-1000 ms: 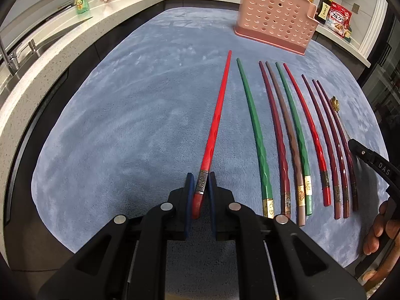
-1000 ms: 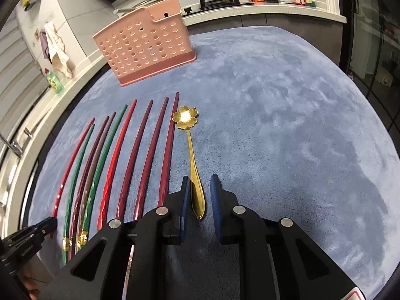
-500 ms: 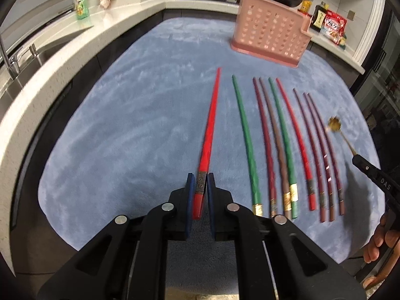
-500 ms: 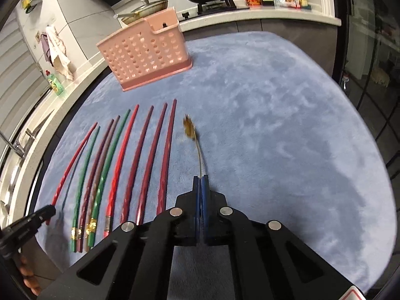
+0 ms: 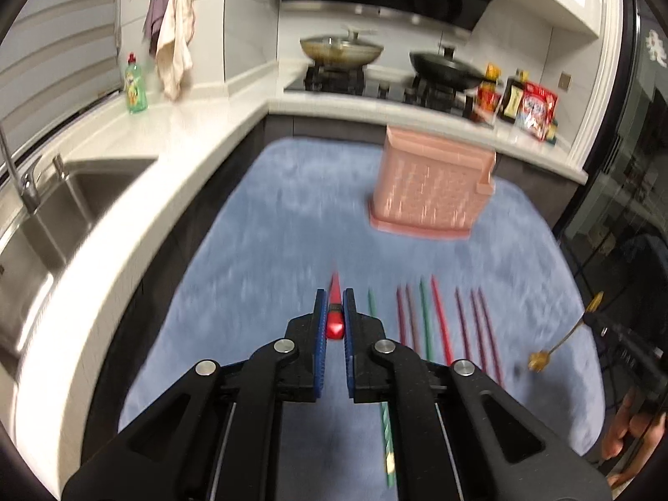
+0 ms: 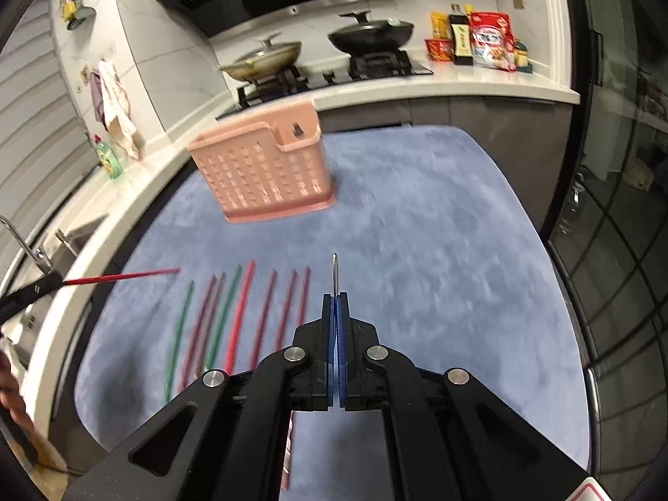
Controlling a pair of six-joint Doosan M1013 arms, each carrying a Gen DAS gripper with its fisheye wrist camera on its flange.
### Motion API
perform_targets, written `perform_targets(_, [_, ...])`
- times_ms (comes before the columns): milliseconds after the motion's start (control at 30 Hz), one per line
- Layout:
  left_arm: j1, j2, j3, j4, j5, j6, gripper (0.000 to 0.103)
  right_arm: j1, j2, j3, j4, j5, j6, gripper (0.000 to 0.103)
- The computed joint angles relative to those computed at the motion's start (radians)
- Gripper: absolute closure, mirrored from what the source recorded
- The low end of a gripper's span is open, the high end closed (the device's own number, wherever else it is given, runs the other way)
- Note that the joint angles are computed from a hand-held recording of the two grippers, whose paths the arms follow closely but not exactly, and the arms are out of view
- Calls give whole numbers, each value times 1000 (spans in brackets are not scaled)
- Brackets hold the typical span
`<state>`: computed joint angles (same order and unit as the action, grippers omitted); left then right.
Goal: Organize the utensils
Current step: 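Lift the red chopstick with the left tool and lower it into the pink holder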
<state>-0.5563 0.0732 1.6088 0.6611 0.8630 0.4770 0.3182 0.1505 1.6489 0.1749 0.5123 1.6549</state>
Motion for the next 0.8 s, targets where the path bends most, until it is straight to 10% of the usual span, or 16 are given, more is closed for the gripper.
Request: perform_targets(800, [105, 252, -524, 100, -157, 82, 96, -30, 274, -462, 222, -1, -146, 101])
